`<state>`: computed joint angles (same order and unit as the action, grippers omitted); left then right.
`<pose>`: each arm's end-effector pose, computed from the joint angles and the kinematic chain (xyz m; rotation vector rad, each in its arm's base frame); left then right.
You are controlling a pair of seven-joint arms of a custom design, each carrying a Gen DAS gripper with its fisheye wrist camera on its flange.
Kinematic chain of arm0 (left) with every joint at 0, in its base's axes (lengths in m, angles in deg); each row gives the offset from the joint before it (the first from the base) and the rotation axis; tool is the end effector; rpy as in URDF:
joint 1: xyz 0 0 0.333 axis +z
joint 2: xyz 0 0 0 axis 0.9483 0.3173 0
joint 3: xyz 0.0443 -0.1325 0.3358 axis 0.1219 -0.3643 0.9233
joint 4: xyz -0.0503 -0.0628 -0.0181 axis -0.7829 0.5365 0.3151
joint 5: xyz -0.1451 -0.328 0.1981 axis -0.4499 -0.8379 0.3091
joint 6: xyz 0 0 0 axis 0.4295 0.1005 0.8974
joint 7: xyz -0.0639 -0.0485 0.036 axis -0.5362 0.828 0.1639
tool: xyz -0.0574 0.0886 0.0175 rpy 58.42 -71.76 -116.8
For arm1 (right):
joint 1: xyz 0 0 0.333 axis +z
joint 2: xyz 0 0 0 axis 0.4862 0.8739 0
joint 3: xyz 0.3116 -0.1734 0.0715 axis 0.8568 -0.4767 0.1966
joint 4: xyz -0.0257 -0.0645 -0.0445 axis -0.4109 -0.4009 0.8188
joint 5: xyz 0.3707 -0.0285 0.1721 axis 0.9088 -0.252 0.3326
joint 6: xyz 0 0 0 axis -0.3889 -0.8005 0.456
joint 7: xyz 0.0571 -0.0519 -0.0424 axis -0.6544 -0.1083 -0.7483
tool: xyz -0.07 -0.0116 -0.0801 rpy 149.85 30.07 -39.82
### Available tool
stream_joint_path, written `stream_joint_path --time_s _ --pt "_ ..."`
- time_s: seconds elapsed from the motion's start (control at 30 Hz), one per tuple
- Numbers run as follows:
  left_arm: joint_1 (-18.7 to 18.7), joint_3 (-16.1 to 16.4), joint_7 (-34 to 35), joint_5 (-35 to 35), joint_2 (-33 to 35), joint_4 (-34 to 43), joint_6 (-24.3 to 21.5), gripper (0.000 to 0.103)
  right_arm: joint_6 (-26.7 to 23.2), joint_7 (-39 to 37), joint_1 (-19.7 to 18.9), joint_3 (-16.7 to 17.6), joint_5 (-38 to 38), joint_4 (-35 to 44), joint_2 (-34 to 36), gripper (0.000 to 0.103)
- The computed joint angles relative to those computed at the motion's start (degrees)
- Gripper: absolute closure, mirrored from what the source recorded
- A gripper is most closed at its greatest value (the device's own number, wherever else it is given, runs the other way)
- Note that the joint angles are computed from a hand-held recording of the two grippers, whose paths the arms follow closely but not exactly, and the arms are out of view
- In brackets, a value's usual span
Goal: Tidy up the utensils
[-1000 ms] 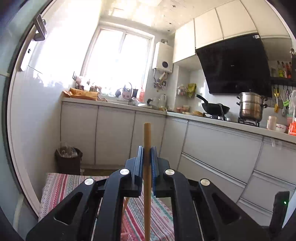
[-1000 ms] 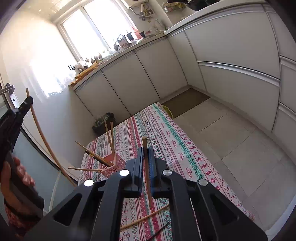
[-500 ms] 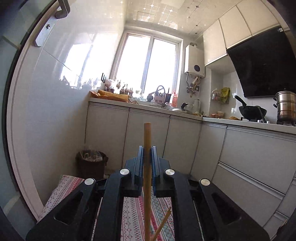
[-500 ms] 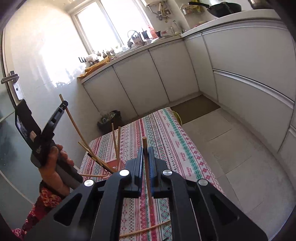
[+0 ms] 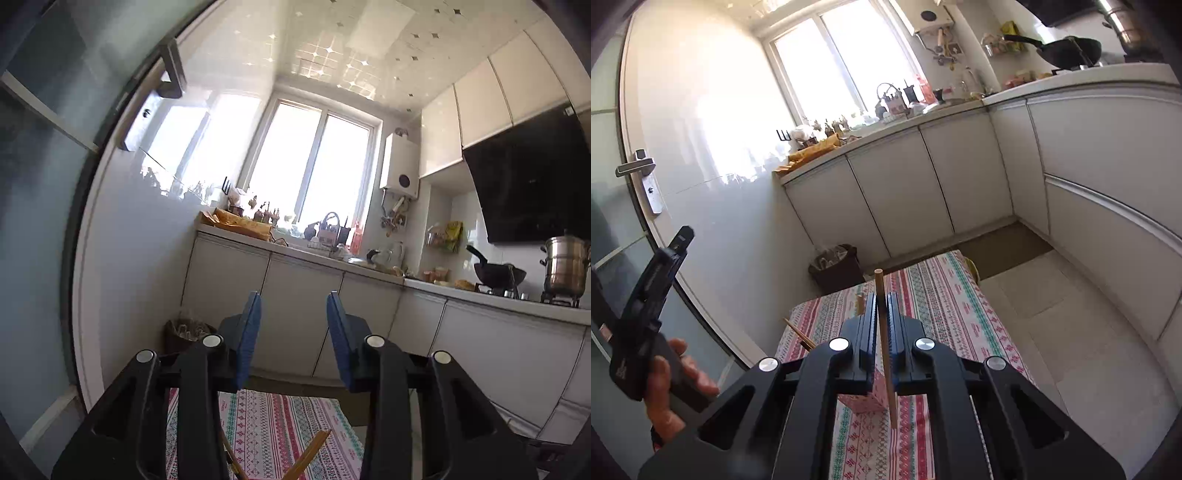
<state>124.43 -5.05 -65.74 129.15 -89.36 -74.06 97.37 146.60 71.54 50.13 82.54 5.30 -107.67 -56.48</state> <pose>0.4023 -0.3021 0.6035 -1.4529 0.6193 -1.0647 0.5826 0.4494 0.5848 -1.6101 1.0803 -0.1964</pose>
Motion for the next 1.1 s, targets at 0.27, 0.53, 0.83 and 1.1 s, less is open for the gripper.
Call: stream_joint_path --time_s 0.27,0.53,0.83,1.1 --pt "-14.7 6.4 1.2 0.5 -2.0 -6.1 -13.9 0.063 -0.9 3.3 8.2 -6.0 -6.2 11.5 4.3 0.097" --pt "-19.3 9.3 -2.7 6.5 -1.6 -8.5 -17.1 0.063 -5.2 13.5 18.7 -17.6 -16.9 26.4 13.6 0.097" --pt "-24.1 11.0 -7.3 11.8 2.1 -9.8 -21.1 0.063 -9.1 18.0 20.9 -19.1 -22.4 33.9 21.8 0.097" --pt "-28.1 11.8 -11.5 17.3 6.7 -8.2 -23.9 0.06 -0.4 17.9 19.7 -18.5 -23.0 21.6 14.8 0.078"
